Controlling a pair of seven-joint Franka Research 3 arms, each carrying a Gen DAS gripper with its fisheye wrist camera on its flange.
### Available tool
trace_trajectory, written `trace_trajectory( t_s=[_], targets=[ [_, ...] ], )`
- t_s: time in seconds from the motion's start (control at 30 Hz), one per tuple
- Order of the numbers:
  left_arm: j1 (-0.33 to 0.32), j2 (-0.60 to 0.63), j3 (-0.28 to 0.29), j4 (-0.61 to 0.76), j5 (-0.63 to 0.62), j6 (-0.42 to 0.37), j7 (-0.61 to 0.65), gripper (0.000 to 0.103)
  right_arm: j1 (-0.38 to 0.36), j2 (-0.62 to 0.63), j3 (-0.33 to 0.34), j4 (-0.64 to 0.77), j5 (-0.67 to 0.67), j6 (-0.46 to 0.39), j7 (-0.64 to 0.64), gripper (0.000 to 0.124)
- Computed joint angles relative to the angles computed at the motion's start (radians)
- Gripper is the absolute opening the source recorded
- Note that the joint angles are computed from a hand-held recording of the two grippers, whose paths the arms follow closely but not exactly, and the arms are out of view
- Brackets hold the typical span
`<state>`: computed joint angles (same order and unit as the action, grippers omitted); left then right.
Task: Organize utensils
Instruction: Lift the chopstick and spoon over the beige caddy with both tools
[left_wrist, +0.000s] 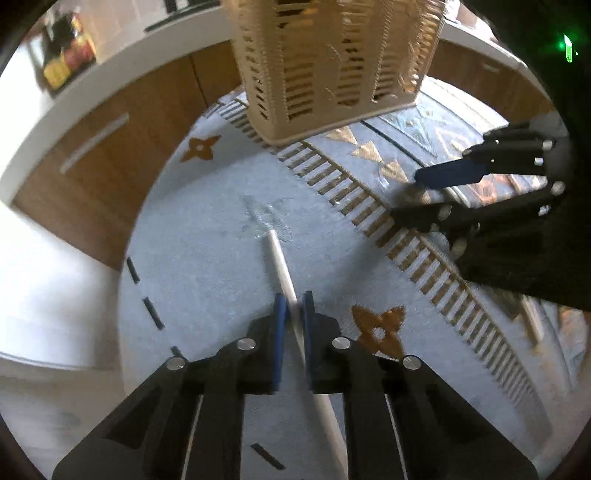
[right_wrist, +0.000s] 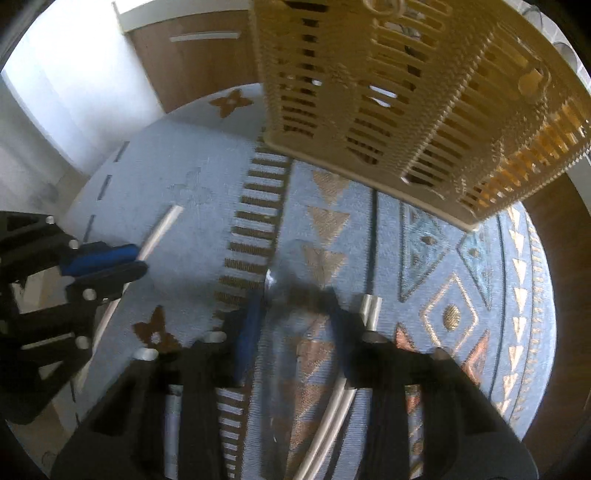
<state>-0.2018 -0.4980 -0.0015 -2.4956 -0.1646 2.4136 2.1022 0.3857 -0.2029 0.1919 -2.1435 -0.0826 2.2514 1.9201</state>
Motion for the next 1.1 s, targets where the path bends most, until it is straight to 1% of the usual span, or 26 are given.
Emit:
trace_trajectory(
  t_s=[0.1, 0.13, 0.2, 0.23, 0.33, 0.37, 0.4, 0.47, 0.5, 0.53, 0.6, 0.63, 0.7, 0.77, 0.8, 0.83, 0.9, 0.93, 0.97, 1.0, 1.03, 1.07, 1.1],
  targets=[
    [0.002, -0.028, -0.009, -0.036, 0.01, 0.047, -0.013, 0.004, 0.002, -0.011, 0.005, -0.023, -0.006, 0.038, 0.008, 0.029],
    [-0.019, -0.038, 0.013, -0.05, -0.027, 0.064, -0.002, 0.004, 0.004, -0.024, 0.002, -0.042, 0.003, 0.058, 0.003, 0.029],
    [-0.04, -0.053, 0.037, -0.067, -0.072, 0.082, 0.006, 0.004, 0.009, -0.064, -0.009, -0.089, 0.045, 0.104, -0.022, 0.029],
    [-0.065, -0.074, 0.063, -0.083, -0.119, 0.109, 0.027, 0.004, 0.011, -0.092, -0.013, -0.117, 0.067, 0.121, -0.037, 0.029],
    [-0.116, -0.136, 0.116, -0.114, -0.218, 0.173, 0.069, 0.003, 0.017, -0.181, -0.024, -0.202, 0.129, 0.195, -0.101, 0.029],
    [-0.134, -0.153, 0.133, -0.12, -0.246, 0.183, 0.082, 0.004, 0.019, -0.212, -0.025, -0.228, 0.149, 0.221, -0.121, 0.029],
    [-0.164, -0.181, 0.164, -0.124, -0.294, 0.199, 0.103, 0.004, 0.02, -0.236, -0.026, -0.248, 0.167, 0.241, -0.139, 0.029],
    [-0.201, -0.218, 0.187, -0.134, -0.349, 0.237, 0.121, 0.004, 0.041, -0.301, -0.04, -0.3, 0.234, 0.3, -0.19, 0.029],
    [-0.229, -0.246, 0.209, -0.142, -0.385, 0.266, 0.139, 0.004, 0.057, -0.34, -0.052, -0.334, 0.274, 0.338, -0.22, 0.029],
    [-0.248, -0.25, 0.22, -0.14, -0.404, 0.288, 0.147, 0.004, 0.065, -0.362, -0.066, -0.352, 0.304, 0.362, -0.252, 0.029],
    [-0.3, -0.297, 0.247, -0.151, -0.457, 0.359, 0.165, 0.004, 0.085, -0.414, -0.083, -0.397, 0.366, 0.425, -0.302, 0.029],
    [-0.321, -0.315, 0.256, -0.158, -0.468, 0.385, 0.166, 0.004, 0.103, -0.448, -0.097, -0.428, 0.405, 0.471, -0.33, 0.029],
    [-0.381, -0.333, 0.28, -0.152, -0.49, 0.449, 0.165, 0.004, 0.146, -0.477, -0.135, -0.455, 0.481, 0.561, -0.39, 0.029],
    [-0.45, -0.338, 0.302, -0.141, -0.504, 0.533, 0.165, 0.004, 0.177, -0.486, -0.164, -0.458, 0.542, 0.627, -0.433, 0.029],
    [-0.494, -0.341, 0.316, -0.133, -0.513, 0.59, 0.169, 0.004, 0.179, -0.493, -0.17, -0.452, 0.56, 0.641, -0.444, 0.029],
    [-0.529, -0.339, 0.334, -0.126, -0.513, 0.628, 0.173, 0.004, 0.178, -0.496, -0.168, -0.446, 0.577, 0.676, -0.449, 0.029],
    [-0.63, -0.337, 0.375, -0.103, -0.511, 0.738, 0.191, 0.004, 0.181, -0.489, -0.175, -0.43, 0.601, 0.735, -0.463, 0.029],
    [-0.681, -0.332, 0.397, -0.093, -0.505, 0.8, 0.196, 0.004, 0.182, -0.486, -0.187, -0.419, 0.608, 0.749, -0.473, 0.029],
    [-0.714, -0.331, 0.409, -0.087, -0.495, 0.839, 0.191, 0.004, 0.17, -0.479, -0.184, -0.404, 0.612, 0.774, -0.471, 0.029],
    [-0.765, -0.327, 0.433, -0.075, -0.483, 0.889, 0.188, 0.004, 0.144, -0.474, -0.17, -0.388, 0.608, 0.787, -0.459, 0.029],
    [-0.831, -0.319, 0.469, -0.055, -0.467, 0.946, 0.182, 0.004, 0.13, -0.462, -0.166, -0.374, 0.605, 0.802, -0.454, 0.029],
    [-0.89, -0.309, 0.503, -0.034, -0.448, 0.994, 0.17, 0.004, 0.097, -0.447, -0.148, -0.357, 0.596, 0.824, -0.439, 0.029],
    [-0.918, -0.3, 0.52, -0.021, -0.432, 1.018, 0.155, 0.004, 0.054, -0.437, -0.122, -0.341, 0.581, 0.844, -0.419, 0.029]
  ],
)
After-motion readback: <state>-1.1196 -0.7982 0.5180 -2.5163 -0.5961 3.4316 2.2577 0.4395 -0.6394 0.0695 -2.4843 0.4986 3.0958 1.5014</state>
